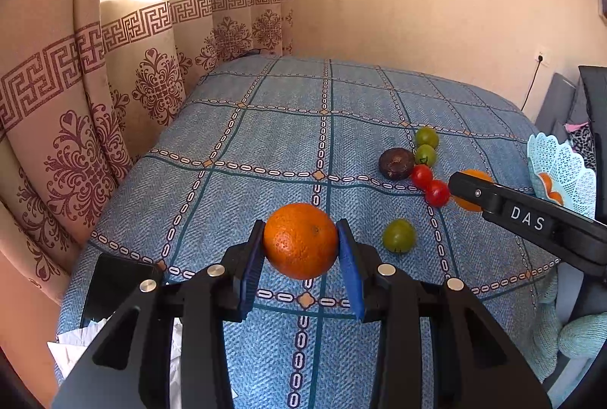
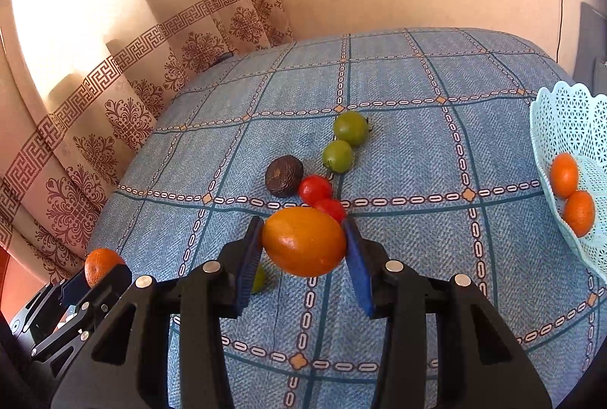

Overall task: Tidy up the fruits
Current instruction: 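Carry both held oranges over the blue basket with both grippers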

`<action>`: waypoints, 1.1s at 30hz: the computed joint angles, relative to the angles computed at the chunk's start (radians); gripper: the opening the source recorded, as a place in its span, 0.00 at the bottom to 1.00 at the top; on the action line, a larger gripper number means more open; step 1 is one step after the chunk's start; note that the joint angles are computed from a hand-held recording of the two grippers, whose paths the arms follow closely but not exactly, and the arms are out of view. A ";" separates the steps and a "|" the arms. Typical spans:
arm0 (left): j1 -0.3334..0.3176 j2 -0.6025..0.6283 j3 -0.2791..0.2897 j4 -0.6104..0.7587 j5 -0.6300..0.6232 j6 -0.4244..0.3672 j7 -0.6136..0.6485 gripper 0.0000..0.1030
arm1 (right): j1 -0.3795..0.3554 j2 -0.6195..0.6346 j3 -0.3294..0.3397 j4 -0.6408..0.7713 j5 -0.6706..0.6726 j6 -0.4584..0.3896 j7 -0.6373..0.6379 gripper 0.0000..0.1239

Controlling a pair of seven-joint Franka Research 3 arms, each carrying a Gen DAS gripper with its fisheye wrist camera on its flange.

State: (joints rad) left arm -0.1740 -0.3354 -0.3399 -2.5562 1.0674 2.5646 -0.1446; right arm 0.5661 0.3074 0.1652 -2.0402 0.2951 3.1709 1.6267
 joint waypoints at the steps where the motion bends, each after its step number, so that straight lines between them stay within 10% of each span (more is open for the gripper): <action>1: -0.001 0.002 -0.002 0.006 0.003 -0.001 0.001 0.37 | 0.000 -0.009 -0.003 -0.010 0.002 0.011 0.001 0.35; 33: -0.143 0.307 0.023 0.396 0.101 0.010 0.101 0.37 | -0.237 -0.237 -0.030 -0.324 -0.019 0.290 0.191 0.35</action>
State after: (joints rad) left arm -0.3171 -0.0283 -0.3172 -2.1599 1.1686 2.5748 -0.0435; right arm 0.3289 0.0702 0.1350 -2.3638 0.2764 3.4606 1.8181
